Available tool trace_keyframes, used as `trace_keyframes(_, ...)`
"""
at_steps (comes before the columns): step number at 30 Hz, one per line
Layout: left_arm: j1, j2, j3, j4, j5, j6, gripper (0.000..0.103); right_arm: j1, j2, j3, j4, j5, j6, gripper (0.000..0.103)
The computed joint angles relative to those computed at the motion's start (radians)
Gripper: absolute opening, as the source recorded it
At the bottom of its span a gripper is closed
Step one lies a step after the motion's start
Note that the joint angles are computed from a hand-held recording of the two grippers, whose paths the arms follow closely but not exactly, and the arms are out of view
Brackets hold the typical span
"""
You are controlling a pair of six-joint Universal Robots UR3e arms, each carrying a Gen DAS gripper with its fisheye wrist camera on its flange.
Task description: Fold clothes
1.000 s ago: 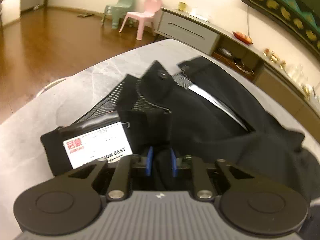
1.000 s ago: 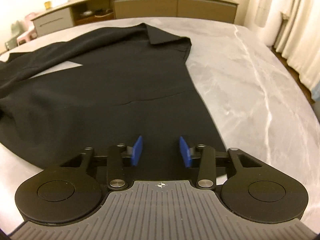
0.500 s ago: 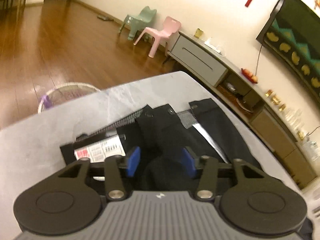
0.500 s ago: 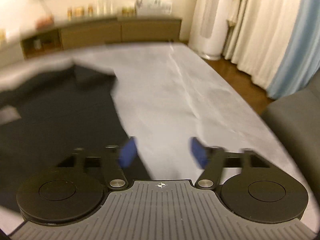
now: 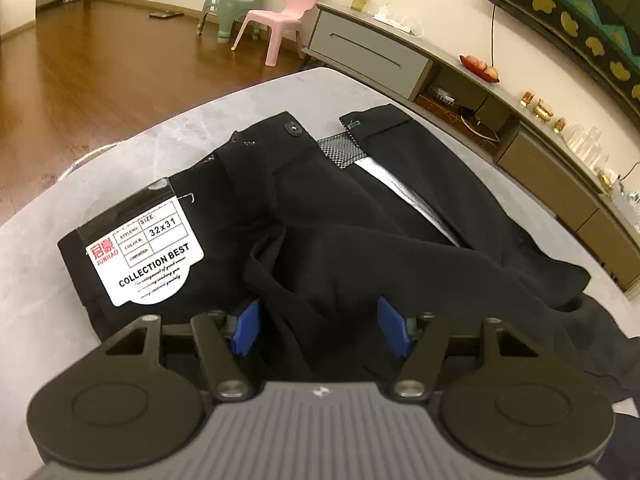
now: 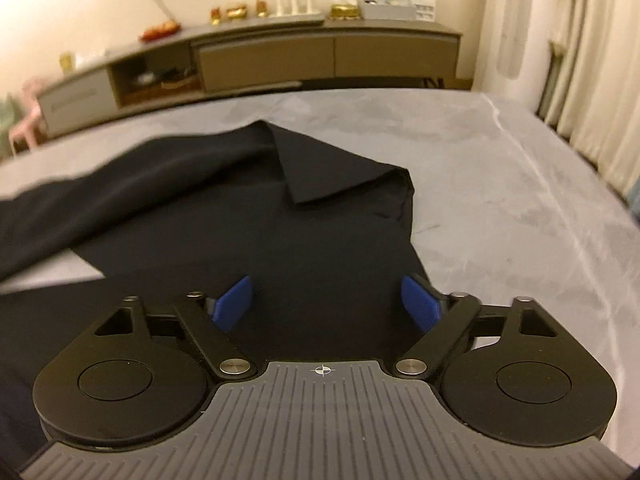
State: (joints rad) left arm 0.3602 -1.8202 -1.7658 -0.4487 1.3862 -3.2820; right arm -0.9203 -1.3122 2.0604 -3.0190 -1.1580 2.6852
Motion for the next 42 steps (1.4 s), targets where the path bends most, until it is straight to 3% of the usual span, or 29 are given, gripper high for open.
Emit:
trace_keyframes(1,-0.016,-0.008,0.007,0.007,0.031,0.004,0.04,0.005,-0.014,0.002,0.012,-0.007,-0.017,0.039)
trace_keyframes(2,-0.033,-0.016,0.013,0.014,0.062,0.01,0.027,0.01,-0.026,-0.006,0.037,-0.01,-0.035,0.023)
trace_keyframes(4,-0.026,-0.002,-0.012,0.036,0.063,0.01,0.011,0.003,-0.056,-0.002,0.058,0.001,-0.056,0.0)
trace_keyframes(7,0.032,0.072,-0.106,0.095,0.008,-0.009,0.006,-0.036,-0.13,0.04,0.066,0.047,-0.07,0.0)
trace_keyframes(10,0.129,0.219,-0.24,0.141,-0.102,-0.015,0.004,-0.148,-0.29,0.102,0.17,0.183,-0.095,0.0)
trace_keyframes(13,0.261,0.362,-0.354,0.128,-0.242,-0.024,0.004,-0.386,-0.564,0.199,0.445,0.368,-0.242,0.0)
trace_keyframes(15,0.343,0.431,-0.406,0.096,-0.318,-0.034,0.005,-0.588,-0.769,0.205,0.795,0.495,-0.433,0.0)
trace_keyframes(17,0.371,0.454,-0.415,0.054,-0.326,-0.038,0.008,-0.735,-0.865,0.192,1.043,0.523,-0.584,0.0)
trace_keyframes(19,0.365,0.432,-0.392,0.019,-0.325,-0.027,0.011,-0.803,-0.867,0.194,1.1,0.48,-0.624,0.0)
trace_keyframes(21,0.352,0.418,-0.374,-0.001,-0.327,-0.024,0.021,-0.752,-0.774,0.185,1.02,0.41,-0.557,0.005)
trace_keyframes(22,0.34,0.41,-0.363,-0.004,-0.322,-0.027,0.028,-0.733,-0.755,0.199,0.975,0.415,-0.527,0.019)
trace_keyframes(23,0.324,0.406,-0.355,0.0,-0.309,-0.037,0.031,-0.71,-0.733,0.214,0.923,0.421,-0.495,0.034)
trace_keyframes(24,0.308,0.409,-0.353,0.01,-0.289,-0.05,0.033,-0.678,-0.704,0.229,0.856,0.43,-0.46,0.068)
trace_keyframes(25,0.291,0.413,-0.351,0.02,-0.268,-0.062,0.04,-0.639,-0.668,0.249,0.761,0.433,-0.413,0.088)
trace_keyframes(29,0.22,0.435,-0.36,0.066,-0.148,-0.093,0.047,-0.403,-0.394,0.276,0.207,0.339,-0.155,0.09)
trace_keyframes(33,0.228,0.427,-0.341,0.037,-0.193,-0.054,0.049,-0.202,-0.175,0.173,0.044,0.191,-0.044,0.09)
trace_keyframes(35,0.21,0.41,-0.327,0.039,-0.183,-0.043,0.049,-0.136,-0.115,0.142,0.017,0.124,-0.062,0.078)
trace_keyframes(37,0.173,0.376,-0.298,0.053,-0.161,-0.061,0.049,-0.1,-0.118,0.137,0.039,0.082,-0.117,0.04)
trace_keyframes(38,0.166,0.369,-0.291,0.056,-0.161,-0.069,0.049,-0.091,-0.134,0.143,0.047,0.069,-0.139,0.026)
trace_keyframes(39,0.158,0.363,-0.286,0.06,-0.162,-0.078,0.049,-0.1,-0.168,0.151,0.079,0.075,-0.153,0.0)
trace_keyframes(42,0.136,0.358,-0.277,0.061,-0.165,-0.084,0.049,-0.193,-0.32,0.212,0.191,0.175,-0.205,0.0)
